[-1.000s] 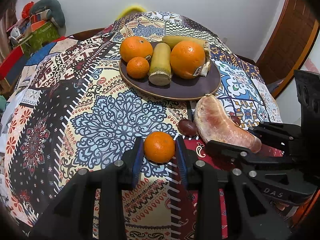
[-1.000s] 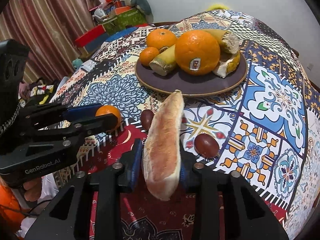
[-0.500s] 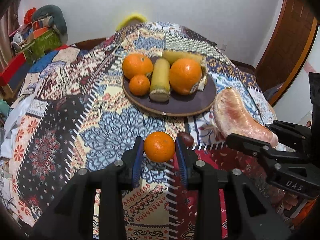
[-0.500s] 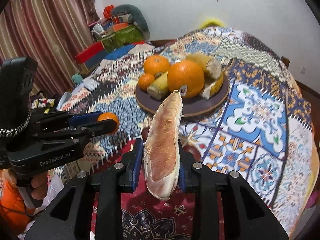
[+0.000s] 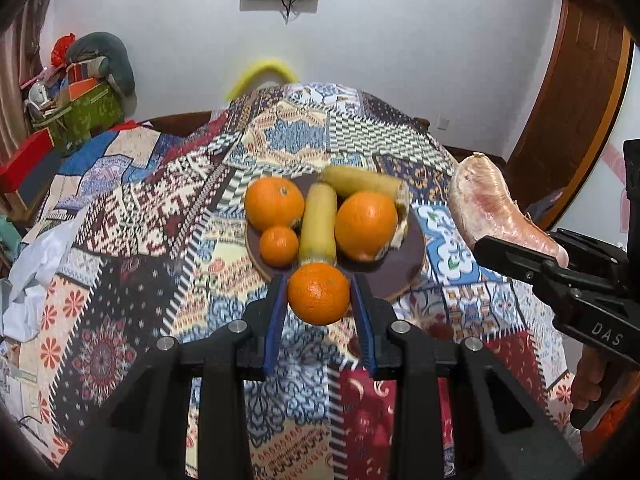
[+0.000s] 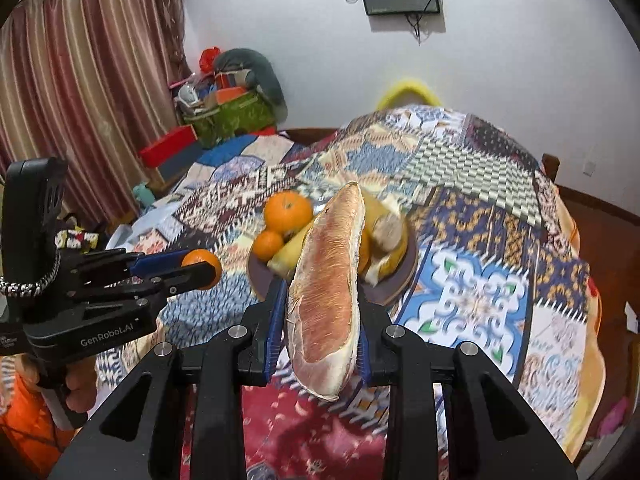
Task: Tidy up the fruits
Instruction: 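Set the small orange on the plate with the left gripper while the right gripper carries the pomelo segment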
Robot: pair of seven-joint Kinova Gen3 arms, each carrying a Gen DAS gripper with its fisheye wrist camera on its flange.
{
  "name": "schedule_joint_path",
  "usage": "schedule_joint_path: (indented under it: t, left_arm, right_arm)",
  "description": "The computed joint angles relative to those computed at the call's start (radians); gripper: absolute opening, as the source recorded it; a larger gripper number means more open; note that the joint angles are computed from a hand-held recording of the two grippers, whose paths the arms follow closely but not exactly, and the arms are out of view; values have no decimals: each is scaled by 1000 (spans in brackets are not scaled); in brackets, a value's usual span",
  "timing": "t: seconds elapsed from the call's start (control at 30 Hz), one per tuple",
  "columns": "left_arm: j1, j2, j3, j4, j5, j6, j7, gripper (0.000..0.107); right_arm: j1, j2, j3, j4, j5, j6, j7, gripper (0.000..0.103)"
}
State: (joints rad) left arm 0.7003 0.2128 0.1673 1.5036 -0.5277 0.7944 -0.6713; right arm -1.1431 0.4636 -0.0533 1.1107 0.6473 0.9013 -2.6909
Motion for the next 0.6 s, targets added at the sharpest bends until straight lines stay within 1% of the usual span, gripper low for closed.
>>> schedule_joint_path:
  t: [0.27, 0.6]
  left_arm:
    - [-13, 35, -18, -50, 6, -26, -36, 32]
    - [-22, 82, -54, -103, 31, -47, -88, 32]
  right_arm:
    - [19, 17, 14, -41, 7, -20, 41, 27]
    - [45, 63, 34, -118, -26, -24, 140, 27]
